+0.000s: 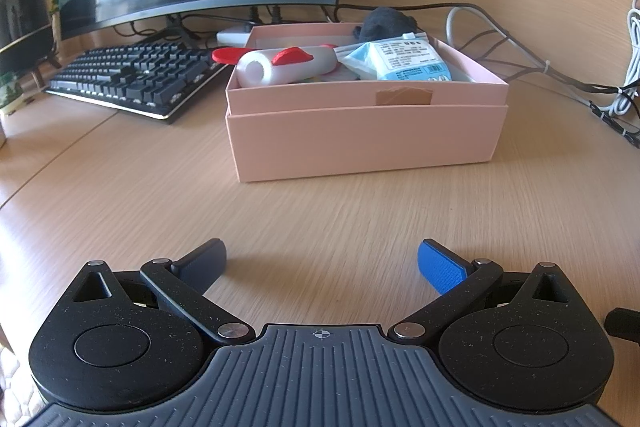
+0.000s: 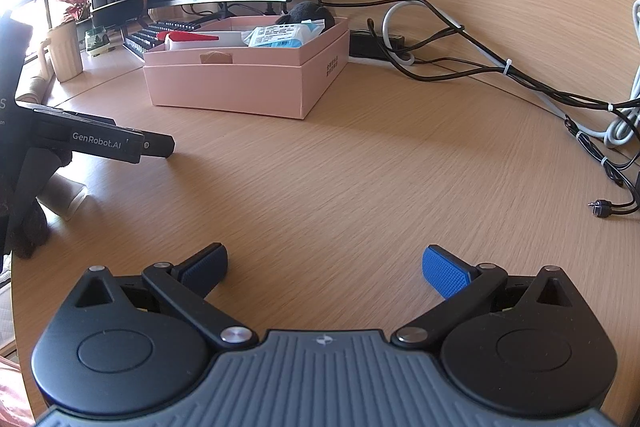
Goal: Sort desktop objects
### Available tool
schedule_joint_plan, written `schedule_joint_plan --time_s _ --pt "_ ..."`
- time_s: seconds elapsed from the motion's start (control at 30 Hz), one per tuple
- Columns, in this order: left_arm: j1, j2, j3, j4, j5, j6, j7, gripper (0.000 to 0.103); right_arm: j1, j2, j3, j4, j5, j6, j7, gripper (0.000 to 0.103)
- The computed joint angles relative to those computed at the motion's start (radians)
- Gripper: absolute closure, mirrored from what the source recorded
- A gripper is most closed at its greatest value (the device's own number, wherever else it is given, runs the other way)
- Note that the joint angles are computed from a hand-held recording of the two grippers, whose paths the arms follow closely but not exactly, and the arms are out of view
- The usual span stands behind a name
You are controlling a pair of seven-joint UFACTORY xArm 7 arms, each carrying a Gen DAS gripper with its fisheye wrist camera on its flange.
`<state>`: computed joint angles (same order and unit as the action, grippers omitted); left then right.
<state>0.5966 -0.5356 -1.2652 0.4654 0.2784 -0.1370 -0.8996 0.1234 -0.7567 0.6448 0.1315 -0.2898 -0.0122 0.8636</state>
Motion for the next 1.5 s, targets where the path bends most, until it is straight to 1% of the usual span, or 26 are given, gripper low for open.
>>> schedule_joint_plan --time_s 0.9,1.2,1.5 --pt "0.002 0.002 0.002 -0.001 -0.002 -0.002 0.003 0.000 -0.001 -0.001 0.002 0.001 -0.004 0.002 0.006 0.000" --pt "-0.016 -0.026 0.004 -0.006 -0.004 0.019 -0.038 0.000 -0.003 0.001 0.004 0.002 -0.005 0.001 0.007 0.000" --pt "-0.013 -0.024 0.007 -0.005 0.009 0.019 -0.048 0.000 -0.004 0.002 0.004 0.003 -0.005 0.000 0.007 0.000"
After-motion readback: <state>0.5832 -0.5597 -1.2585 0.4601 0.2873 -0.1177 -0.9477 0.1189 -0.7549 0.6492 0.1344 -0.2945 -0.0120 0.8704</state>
